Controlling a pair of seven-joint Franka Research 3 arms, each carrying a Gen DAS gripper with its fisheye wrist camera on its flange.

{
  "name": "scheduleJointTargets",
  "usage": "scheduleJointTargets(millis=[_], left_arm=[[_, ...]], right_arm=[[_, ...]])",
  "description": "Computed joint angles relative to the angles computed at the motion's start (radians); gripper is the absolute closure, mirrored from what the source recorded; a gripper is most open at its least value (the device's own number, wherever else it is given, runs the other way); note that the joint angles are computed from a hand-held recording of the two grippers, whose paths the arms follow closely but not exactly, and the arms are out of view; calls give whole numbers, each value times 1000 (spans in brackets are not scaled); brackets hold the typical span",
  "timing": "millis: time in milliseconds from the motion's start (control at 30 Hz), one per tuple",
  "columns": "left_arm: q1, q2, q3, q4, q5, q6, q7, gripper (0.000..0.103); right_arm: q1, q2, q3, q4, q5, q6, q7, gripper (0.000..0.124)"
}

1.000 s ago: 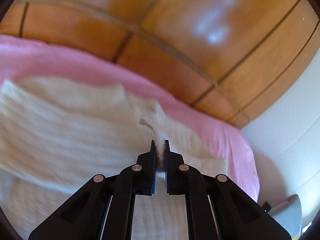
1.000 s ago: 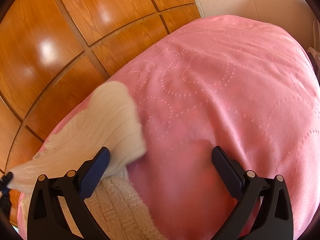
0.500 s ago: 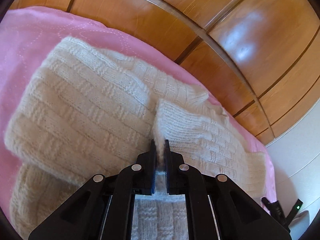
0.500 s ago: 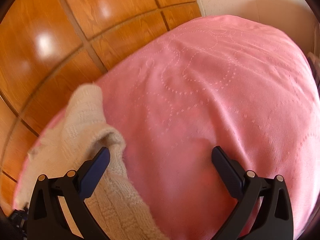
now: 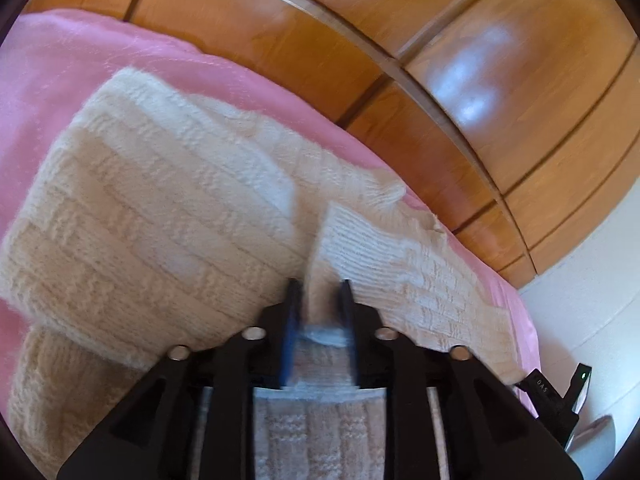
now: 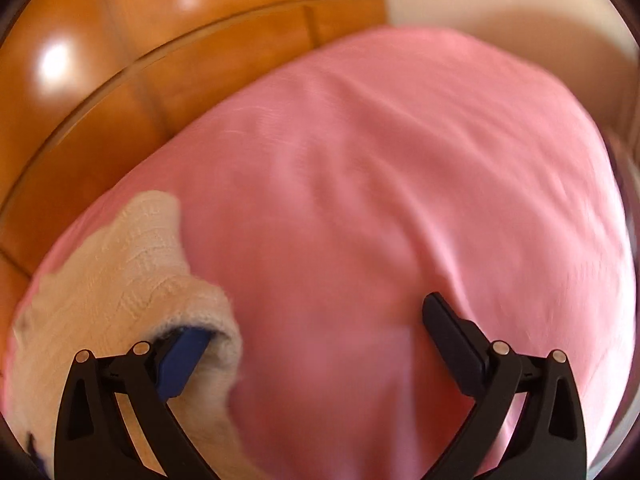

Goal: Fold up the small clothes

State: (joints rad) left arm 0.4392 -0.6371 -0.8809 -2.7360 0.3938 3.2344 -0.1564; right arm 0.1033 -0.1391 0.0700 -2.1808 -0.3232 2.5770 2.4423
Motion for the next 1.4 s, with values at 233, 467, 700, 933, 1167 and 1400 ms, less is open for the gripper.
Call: scheduleJointTargets(millis=[233,467,700,933,1167,1400], left_arm=[[-13,3,17,7,28,-20,-10,77],[-15,6,20,11,42,-20,-12,71],[0,23,-1,47,65,-33,39,45],[-10,35,7,59,81,-68,44,45],[-24,58,26,80,153,-106,5,45],[-30,62,41,80,190,-105,-23,45]], right_arm=[[29,6,-8,49,28,-110,-169,23],[-45,-172,35,-126,-74,44,-56,23],[10,22,37,75,14,76,-276,23],[61,213,-14,267,-47,-167,-219,23],[107,194,-55,245,-84,-157,-177,23],[91,35,-39,99,-48,-67,-208,23]])
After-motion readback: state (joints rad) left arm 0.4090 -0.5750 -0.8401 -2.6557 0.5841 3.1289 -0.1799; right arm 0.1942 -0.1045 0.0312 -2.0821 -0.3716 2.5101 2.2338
